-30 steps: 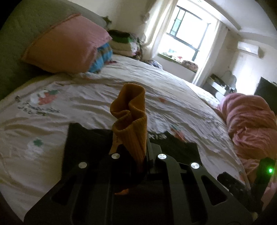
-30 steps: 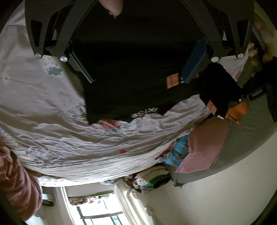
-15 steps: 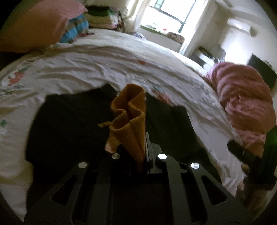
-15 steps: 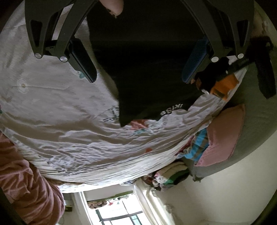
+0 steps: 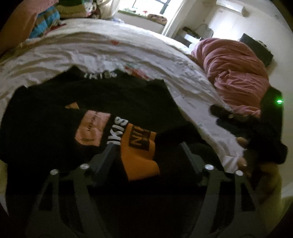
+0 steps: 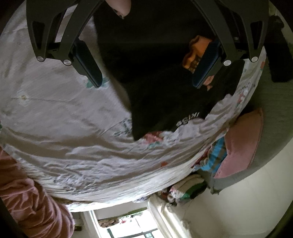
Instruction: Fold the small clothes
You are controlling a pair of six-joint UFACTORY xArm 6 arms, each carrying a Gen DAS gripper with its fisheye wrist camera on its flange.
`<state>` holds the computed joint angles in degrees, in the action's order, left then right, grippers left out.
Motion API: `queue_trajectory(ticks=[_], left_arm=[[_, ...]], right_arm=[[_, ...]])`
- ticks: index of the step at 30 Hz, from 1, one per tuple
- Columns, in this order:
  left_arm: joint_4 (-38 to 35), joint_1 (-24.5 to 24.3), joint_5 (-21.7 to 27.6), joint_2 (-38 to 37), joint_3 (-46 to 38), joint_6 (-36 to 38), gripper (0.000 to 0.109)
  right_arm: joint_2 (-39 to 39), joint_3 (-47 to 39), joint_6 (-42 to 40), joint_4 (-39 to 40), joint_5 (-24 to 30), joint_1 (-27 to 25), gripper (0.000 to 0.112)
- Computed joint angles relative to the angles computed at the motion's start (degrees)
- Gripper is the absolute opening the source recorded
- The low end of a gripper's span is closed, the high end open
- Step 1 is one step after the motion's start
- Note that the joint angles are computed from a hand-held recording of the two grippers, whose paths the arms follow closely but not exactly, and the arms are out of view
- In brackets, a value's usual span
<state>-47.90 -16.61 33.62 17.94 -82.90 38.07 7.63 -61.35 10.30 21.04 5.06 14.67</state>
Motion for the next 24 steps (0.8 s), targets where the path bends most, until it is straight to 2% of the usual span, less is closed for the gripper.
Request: queue_trajectory(ticks=[3,5,7,9,11,13,14,15,16,19,23,24], left_arm=[[2.9,0.5,-5.2,-1.7,1.9,-2.4,0.079],[11.0,1.0,-9.9,-2.3,3.2,-9.6,0.085],[19.9,2.0,-13.6,-2.7,4.5,-17.7,0.090],[23.0,3.5,-14.4,-3.2,4.9,-22.4,0.093],[19.6,4.9,-14.4,-3.8,5.5,-21.4,0.093],[19.1,6.0,-15.1,-4.5,6.2,-22.0,0.093],[18.5,6.7,-15.5,-4.9,6.7,-22.1,0.093],[17.2,7.3,-15.6,-5.2,7.0,-21.6,0.093],[16.2,7.6,-15.6,-5.5,7.3,-21.3,0.093],[12.5,9.3,-16.0,-6.2,7.9,-19.7,0.093],[5.7,10.9,-16.4,-6.4,8.2,-15.0,0.093],[6.1,11.3,-16.4,-6.4,8.3,-15.9,0.093]], right_arm=[[1.6,-2.6,-9.8,9.5,3.8,2.2,0.095],[3.5,-5.5,-14.5,13.2,7.9,3.8,0.081],[5.9,-8.9,-18.2,16.2,12.1,5.2,0.076],[8.2,-11.8,-16.2,13.5,14.7,6.2,0.072],[11.1,-15.1,-13.7,10.4,17.4,7.3,0.071],[13.4,-17.5,-10.1,6.5,18.7,7.9,0.062],[14.5,-18.3,-9.7,6.5,18.4,8.3,0.045],[14.7,-18.5,-11.0,8.0,17.6,8.5,0.023],[14.6,-18.4,-10.6,7.1,16.9,8.7,0.014],[12.9,-17.5,-14.9,9.2,13.4,9.2,0.012],[11.9,-20.2,-19.2,5.6,11.0,9.3,0.011],[12.0,-21.7,-20.2,3.9,11.0,9.2,0.011]])
